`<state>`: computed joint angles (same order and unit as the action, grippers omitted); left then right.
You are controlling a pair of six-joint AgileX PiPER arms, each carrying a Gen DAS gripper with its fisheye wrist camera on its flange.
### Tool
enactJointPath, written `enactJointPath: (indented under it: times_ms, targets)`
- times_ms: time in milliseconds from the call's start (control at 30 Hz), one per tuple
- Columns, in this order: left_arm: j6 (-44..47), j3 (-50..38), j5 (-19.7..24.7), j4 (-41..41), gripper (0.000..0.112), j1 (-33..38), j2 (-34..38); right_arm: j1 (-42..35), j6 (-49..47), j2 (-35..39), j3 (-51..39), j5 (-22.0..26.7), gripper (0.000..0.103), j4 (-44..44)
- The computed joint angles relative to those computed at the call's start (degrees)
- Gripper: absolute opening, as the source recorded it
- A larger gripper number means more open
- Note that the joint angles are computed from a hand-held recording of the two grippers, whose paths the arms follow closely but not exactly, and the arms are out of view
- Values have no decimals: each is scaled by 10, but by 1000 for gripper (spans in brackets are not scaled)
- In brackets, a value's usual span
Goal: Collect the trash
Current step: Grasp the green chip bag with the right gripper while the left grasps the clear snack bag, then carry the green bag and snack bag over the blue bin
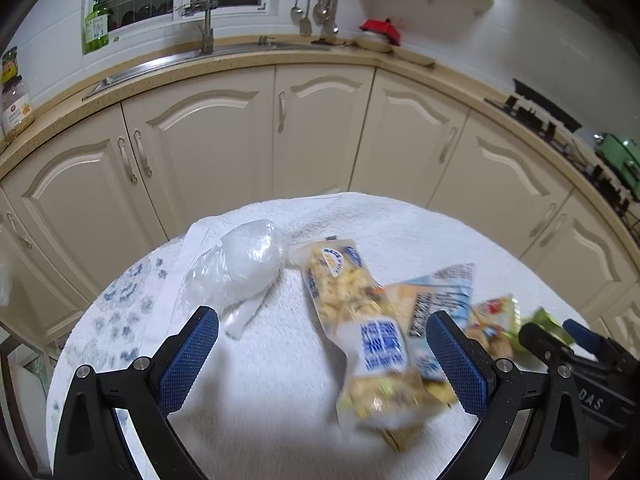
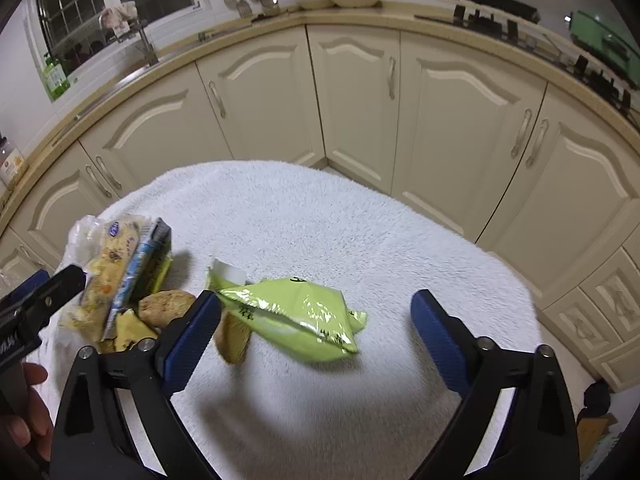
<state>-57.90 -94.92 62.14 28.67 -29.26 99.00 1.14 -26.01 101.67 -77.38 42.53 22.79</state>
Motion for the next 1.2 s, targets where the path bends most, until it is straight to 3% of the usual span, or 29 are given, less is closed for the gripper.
enactJointPath:
  times_ms: [100,167,267,300,367,800,1067,1200]
  targets:
    - [23,-33,-8,-22,91,25,42,0,-6,17,-6,1,86,8]
    - [45,-48,-23,-54,75,46,67,-5,-23,20,-6,3,79,32]
    - [72,-63,-39,-96,54,72,95,-7,-40,18,-7,6,56,45]
    - [79,-63,-54,-104,52,82,98,-8,-44,18,-8,10,55,48]
    - [110,-68,-73,-131,32,101,103,-11,-58,16,-4,13,51,60]
    - [139,-51,-97,-130,31,110,86,-66,-125,-69,77,41,48,130]
    - [144,52,-149,-134,31,81,2,-120,-163,-179,155,88,48,146]
    - [147,89,-147,-139,31,69,-17,-149,-188,-226,192,114,48,153]
